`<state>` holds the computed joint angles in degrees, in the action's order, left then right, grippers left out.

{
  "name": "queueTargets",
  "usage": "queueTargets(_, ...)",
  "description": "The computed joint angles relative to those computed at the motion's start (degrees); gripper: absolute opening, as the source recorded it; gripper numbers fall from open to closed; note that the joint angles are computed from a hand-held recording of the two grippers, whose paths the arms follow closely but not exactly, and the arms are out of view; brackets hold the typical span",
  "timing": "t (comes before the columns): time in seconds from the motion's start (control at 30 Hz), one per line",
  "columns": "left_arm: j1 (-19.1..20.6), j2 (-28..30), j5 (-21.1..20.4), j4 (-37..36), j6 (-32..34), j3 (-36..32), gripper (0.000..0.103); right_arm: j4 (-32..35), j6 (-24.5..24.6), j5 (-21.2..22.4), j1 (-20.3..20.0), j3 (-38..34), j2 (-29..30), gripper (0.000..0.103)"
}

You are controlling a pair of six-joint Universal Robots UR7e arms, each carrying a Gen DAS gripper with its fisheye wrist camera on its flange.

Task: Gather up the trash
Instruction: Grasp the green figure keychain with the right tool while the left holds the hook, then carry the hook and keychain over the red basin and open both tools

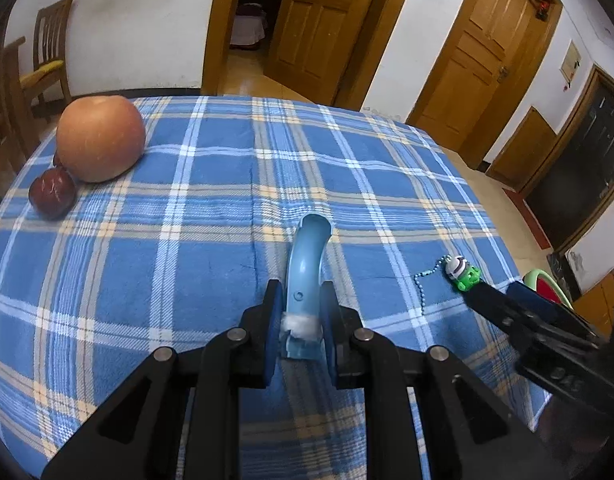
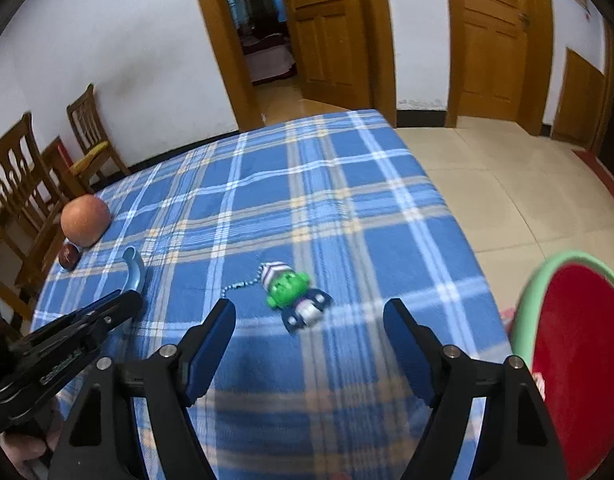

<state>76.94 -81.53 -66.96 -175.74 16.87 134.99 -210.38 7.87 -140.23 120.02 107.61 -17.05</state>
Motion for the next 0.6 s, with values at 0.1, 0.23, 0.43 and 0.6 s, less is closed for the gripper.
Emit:
queueTargets(0.1,0.31,-0.09,-0.37,0.12,-0.27,-0.19,0.018,1.62,-1.23,-0.29,-0.46,-1.81,0.88,0.071)
queueTargets(0.23,0.77,-0.43,-0.53,0.47,-0.13,-0.24,0.018,1.46,-3.01,-1.85,-0.63,-3.27,2.02,0.063)
queueTargets(0.43,0.74,-0.31,-0.49,0.24,0.11,-0.21,0.018,1.92,-3.35,-2.52,-0.52,-3.88,2.21,0.042)
queueTargets(0.6,0.71,-0.56,-1.34,0.22,0.34,-0.03,0.018,2.14,-2.63,-3.0,-0.12,-3.85,2.38,0.041)
